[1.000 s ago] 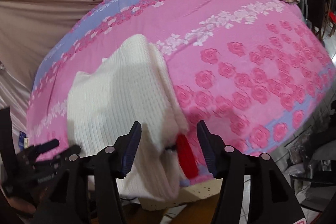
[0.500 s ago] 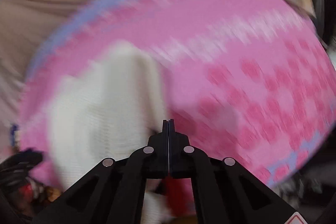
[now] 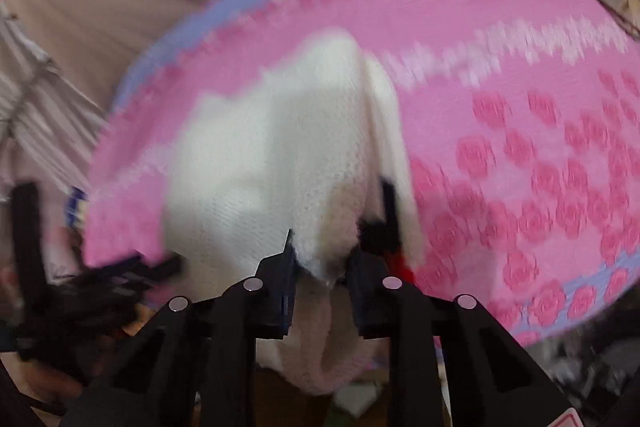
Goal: Fold small clothes
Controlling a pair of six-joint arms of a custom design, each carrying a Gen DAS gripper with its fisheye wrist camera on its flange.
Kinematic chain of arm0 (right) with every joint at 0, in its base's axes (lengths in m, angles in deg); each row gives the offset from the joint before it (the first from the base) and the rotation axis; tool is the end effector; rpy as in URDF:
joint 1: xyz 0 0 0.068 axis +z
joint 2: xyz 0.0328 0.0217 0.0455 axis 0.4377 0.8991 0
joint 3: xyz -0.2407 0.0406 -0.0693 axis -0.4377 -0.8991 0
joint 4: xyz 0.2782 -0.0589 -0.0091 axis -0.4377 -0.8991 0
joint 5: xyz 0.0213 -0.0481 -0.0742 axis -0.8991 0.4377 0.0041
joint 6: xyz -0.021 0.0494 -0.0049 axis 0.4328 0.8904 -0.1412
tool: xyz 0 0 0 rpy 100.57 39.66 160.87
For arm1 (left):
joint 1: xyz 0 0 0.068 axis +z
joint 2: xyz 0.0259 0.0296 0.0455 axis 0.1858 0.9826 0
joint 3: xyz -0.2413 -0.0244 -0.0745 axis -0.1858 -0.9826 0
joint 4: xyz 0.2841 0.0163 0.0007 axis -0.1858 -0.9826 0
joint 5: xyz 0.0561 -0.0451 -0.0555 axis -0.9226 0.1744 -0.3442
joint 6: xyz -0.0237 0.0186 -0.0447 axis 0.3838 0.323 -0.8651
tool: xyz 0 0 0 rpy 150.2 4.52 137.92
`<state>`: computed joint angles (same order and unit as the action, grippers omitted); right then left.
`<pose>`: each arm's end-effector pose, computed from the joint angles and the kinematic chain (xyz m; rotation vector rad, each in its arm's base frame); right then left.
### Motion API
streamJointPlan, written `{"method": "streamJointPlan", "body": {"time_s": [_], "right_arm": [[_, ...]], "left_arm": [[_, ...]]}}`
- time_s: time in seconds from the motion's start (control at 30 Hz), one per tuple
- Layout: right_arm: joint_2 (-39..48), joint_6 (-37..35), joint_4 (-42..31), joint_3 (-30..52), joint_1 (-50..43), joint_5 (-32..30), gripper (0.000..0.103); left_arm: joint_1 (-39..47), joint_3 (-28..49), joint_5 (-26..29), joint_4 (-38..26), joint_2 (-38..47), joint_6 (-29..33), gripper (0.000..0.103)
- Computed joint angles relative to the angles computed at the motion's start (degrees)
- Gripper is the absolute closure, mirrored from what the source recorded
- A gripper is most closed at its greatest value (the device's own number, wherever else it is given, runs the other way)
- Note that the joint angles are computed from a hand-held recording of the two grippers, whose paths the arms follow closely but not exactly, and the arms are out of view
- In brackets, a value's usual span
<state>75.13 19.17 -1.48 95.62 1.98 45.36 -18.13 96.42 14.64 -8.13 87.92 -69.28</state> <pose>0.1800 -0.0570 0.3129 -0.0771 2.5382 0.6114 0.2200 -0.1153 0.2825 -0.1843 2.7555 -0.0953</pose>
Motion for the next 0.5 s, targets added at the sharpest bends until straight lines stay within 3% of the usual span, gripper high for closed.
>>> {"method": "streamJointPlan", "body": {"time_s": [0.07,0.17,0.23,0.33,0.5], "right_arm": [[0.63,-2.14,0.27,1.68,-1.32,0.84,0.084],[5.32,-3.94,3.23,-4.69,0.43,10.83,0.084],[5.66,-4.3,3.65,-7.59,-1.22,9.31,0.082],[3.41,-2.23,1.16,-4.89,-0.84,9.11,0.073],[-2.18,-1.52,0.21,-2.61,1.52,10.29,0.067]], "left_arm": [[-0.66,-1.07,-0.49,0.09,-0.41,-1.32,0.015],[-1.61,-2.03,0.15,-0.13,0.54,-3.66,0.015],[-1.99,-1.37,0.52,-0.32,1.23,-3.59,0.015],[-2.53,-0.19,-1.53,-0.6,0.77,-2.45,0.015],[-1.8,0.52,-1.3,-1.19,0.53,-1.58,0.015]]}}
